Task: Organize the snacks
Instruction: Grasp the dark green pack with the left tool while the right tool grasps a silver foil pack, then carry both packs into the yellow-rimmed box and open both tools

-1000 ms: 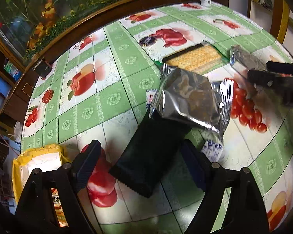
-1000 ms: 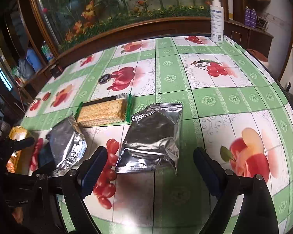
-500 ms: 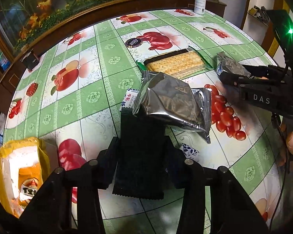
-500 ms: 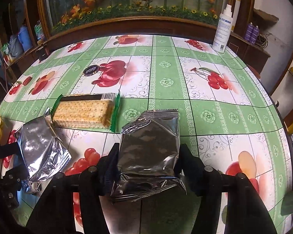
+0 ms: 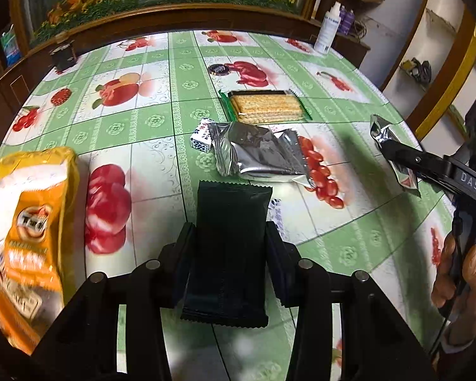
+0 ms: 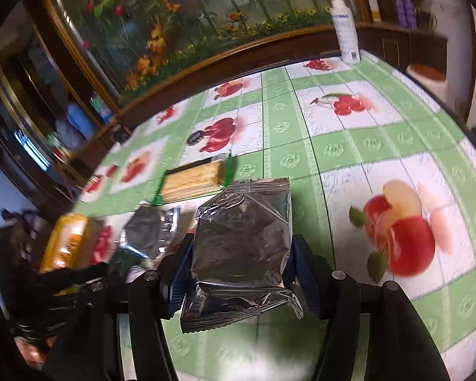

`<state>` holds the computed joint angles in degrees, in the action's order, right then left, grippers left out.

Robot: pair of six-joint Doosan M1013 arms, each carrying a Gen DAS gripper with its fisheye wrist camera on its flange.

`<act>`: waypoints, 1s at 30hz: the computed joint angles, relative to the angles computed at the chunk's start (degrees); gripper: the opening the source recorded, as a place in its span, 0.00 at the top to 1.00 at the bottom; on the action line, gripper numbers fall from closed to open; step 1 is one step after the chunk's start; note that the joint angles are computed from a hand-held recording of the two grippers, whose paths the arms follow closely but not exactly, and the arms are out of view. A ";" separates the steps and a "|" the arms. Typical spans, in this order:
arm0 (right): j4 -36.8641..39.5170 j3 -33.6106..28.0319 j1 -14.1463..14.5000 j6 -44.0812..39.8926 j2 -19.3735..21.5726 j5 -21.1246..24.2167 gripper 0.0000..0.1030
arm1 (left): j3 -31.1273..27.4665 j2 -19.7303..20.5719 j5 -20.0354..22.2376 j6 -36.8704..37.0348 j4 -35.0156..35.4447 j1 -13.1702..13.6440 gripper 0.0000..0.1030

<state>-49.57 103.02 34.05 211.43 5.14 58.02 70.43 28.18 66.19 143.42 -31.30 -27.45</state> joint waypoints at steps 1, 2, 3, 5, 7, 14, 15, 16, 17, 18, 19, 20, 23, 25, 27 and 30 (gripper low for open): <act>-2.30 1.10 0.66 3.65 -0.75 -2.12 0.41 | 0.38 -0.41 -0.12 -0.07 -0.44 0.28 0.61; -4.16 1.87 1.26 6.60 -1.28 -3.44 0.41 | 0.87 -0.92 -0.30 -0.02 -1.00 0.58 0.61; -5.77 2.43 1.77 9.10 -1.60 -4.47 0.41 | 1.58 -1.61 -0.61 0.10 -1.71 0.93 0.61; -8.13 3.13 2.73 12.68 -2.03 -5.67 0.41 | 2.72 -2.73 -1.73 0.36 -2.18 1.35 0.61; -10.61 3.45 3.76 15.95 -2.17 -6.34 0.41 | 3.69 -3.80 -2.01 0.99 -3.57 2.08 0.60; -13.63 1.74 5.85 17.91 -1.25 -6.83 0.41 | 5.27 -5.90 -3.08 1.52 -6.28 4.43 0.60; -13.90 1.39 6.05 17.76 -1.07 -6.85 0.41 | 5.46 -6.14 -3.44 1.39 -6.63 4.77 0.60; -14.26 0.96 6.23 17.55 -0.85 -6.93 0.41 | 5.68 -6.39 -3.92 1.17 -6.84 5.07 0.60; -14.44 0.38 6.40 17.00 -0.55 -7.01 0.41 | 5.96 -6.67 -4.45 1.08 -7.12 5.37 0.60; -14.61 -0.10 6.53 16.49 -0.31 -7.09 0.41 | 6.21 -6.96 -5.10 0.91 -7.56 5.79 0.60; -14.82 -0.58 6.73 16.08 -0.06 -7.10 0.41 | 6.41 -7.16 -5.69 0.69 -7.78 6.05 0.60; -15.08 -1.24 6.88 15.41 0.30 -7.38 0.41 | 6.75 -7.49 -6.77 0.42 -7.97 6.37 0.60; -15.76 -2.74 7.10 13.68 1.19 -8.30 0.41 | 7.96 -8.45 -9.93 0.22 -8.53 7.21 0.60; -15.97 -3.85 6.91 12.08 1.91 -9.72 0.41 | 8.41 -8.75 -11.52 -0.16 -8.95 7.92 0.60; -16.07 -5.02 6.86 10.68 2.70 -10.61 0.41 | 8.20 -8.65 -11.95 -0.65 -9.22 8.79 0.60; -17.21 -6.12 6.56 10.48 3.63 -13.01 0.41 | 8.23 -8.77 -13.78 -1.30 -8.95 9.61 0.60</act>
